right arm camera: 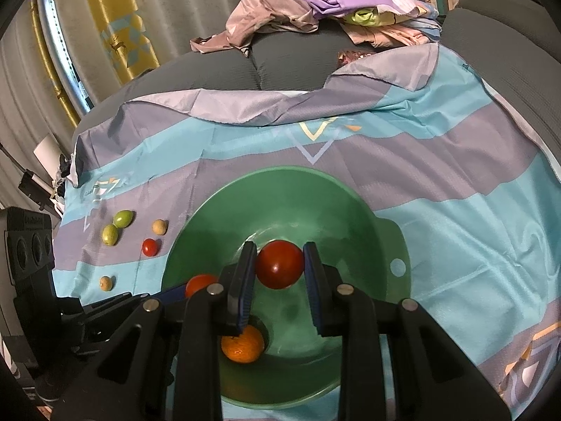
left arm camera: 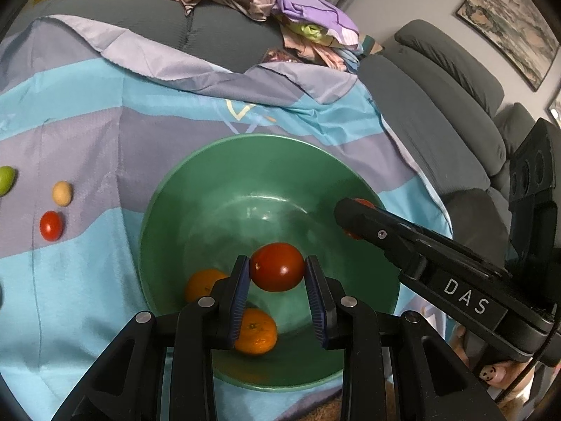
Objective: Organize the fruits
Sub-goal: 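Lower the tomatoes into the green bowl and open both grippers, then grasp a green fruit with the right gripper while the left grasps a yellow-green fruit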
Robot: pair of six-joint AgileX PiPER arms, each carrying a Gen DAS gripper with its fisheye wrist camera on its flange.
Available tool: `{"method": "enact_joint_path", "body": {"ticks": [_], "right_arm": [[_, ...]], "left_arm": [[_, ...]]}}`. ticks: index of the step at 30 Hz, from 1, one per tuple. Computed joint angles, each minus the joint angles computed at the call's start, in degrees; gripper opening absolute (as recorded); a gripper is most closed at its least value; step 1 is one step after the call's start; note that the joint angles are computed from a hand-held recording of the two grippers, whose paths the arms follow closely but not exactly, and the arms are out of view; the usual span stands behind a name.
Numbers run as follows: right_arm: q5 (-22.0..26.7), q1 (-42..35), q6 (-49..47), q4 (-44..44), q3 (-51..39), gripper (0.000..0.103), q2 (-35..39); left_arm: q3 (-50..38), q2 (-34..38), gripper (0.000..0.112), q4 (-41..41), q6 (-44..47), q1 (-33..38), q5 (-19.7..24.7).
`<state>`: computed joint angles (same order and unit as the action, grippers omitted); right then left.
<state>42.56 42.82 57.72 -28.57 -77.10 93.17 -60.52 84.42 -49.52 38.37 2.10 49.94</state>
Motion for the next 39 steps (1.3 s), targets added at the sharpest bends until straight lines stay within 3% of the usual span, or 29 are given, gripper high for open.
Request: {"method": "enact_joint_path", "body": {"ticks": [22,24,26,31,38,39], "right_arm": [[0.61,-0.42,0.68,-0.13,0.42,0.029,-0.45],[0.32,-0.36,1.43,-0.55,0.69,0.033,-0.69],[-0.19,-0.21,2.15,-0.92,1.04,0.048,-1.04],[-0.64,0.96,4.5,-3.37,1.27,0.054,-1.78],[0.71,3.65,7.28,-6.57,-0.8,0.058,-0.64],[0.81,4.0,7.54,-6.96,-1.06,0.058,-0.46]], "left_arm": [[1.05,0.6,0.032,-1.58,2.04,-0.4,-1.08],[1.19,0.2,0.032,-2.55,2.89,0.22,-0.44],[1.2,-0.07,0.032,-2.83,3.11,0.59,0.04],[1.96,-1.69,0.049,-4.18,3.4,2.89,0.71],[3.14,-4.72,0.05,-3.34,4.96,11.72,4.55],[3.18,-4.86,0.055,-2.98,5.28,13.35,5.2]]}}
